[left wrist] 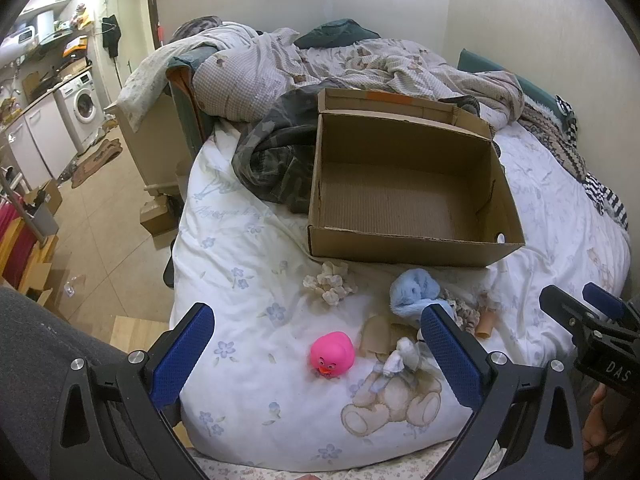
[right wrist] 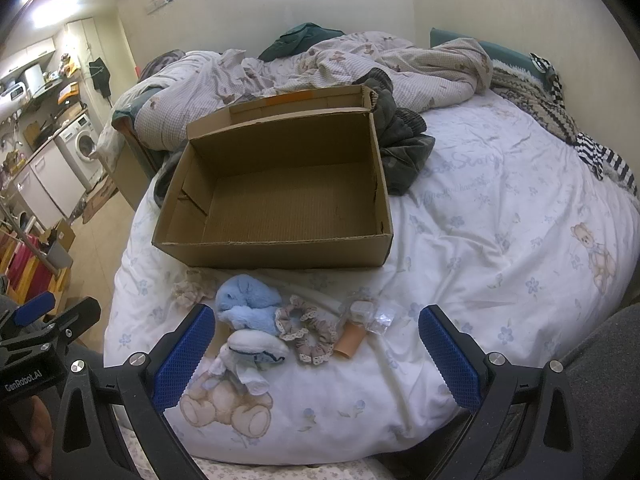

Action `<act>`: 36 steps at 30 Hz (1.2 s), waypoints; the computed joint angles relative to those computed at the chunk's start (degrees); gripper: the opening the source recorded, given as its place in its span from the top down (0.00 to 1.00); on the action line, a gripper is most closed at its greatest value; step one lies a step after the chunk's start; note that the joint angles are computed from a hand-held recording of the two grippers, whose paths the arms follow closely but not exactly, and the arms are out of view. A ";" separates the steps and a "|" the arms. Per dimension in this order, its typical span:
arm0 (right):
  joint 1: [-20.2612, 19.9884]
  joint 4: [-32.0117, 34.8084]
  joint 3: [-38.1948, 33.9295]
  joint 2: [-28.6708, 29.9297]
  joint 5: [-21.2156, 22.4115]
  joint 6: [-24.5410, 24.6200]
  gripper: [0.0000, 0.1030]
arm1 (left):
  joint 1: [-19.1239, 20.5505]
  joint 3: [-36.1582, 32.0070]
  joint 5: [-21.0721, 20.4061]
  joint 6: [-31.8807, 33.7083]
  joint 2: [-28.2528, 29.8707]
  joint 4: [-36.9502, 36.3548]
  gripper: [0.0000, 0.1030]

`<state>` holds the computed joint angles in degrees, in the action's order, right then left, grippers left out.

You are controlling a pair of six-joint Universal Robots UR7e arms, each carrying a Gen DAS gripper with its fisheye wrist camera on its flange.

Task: Organize soft objects

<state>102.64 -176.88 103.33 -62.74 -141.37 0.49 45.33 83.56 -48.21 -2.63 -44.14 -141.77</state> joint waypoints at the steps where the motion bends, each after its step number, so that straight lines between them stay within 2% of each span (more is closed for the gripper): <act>1: -0.01 0.07 -0.01 0.00 -0.01 -0.01 0.00 | 0.00 -0.07 0.02 -0.02 0.01 0.10 0.00; 36: -0.01 -0.25 0.00 0.11 -0.01 -0.14 0.00 | -0.11 0.44 0.05 0.09 0.41 -0.52 0.00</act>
<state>102.63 -177.12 103.33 -62.63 -141.39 0.34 45.22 84.00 -48.16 -2.54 -43.73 -142.29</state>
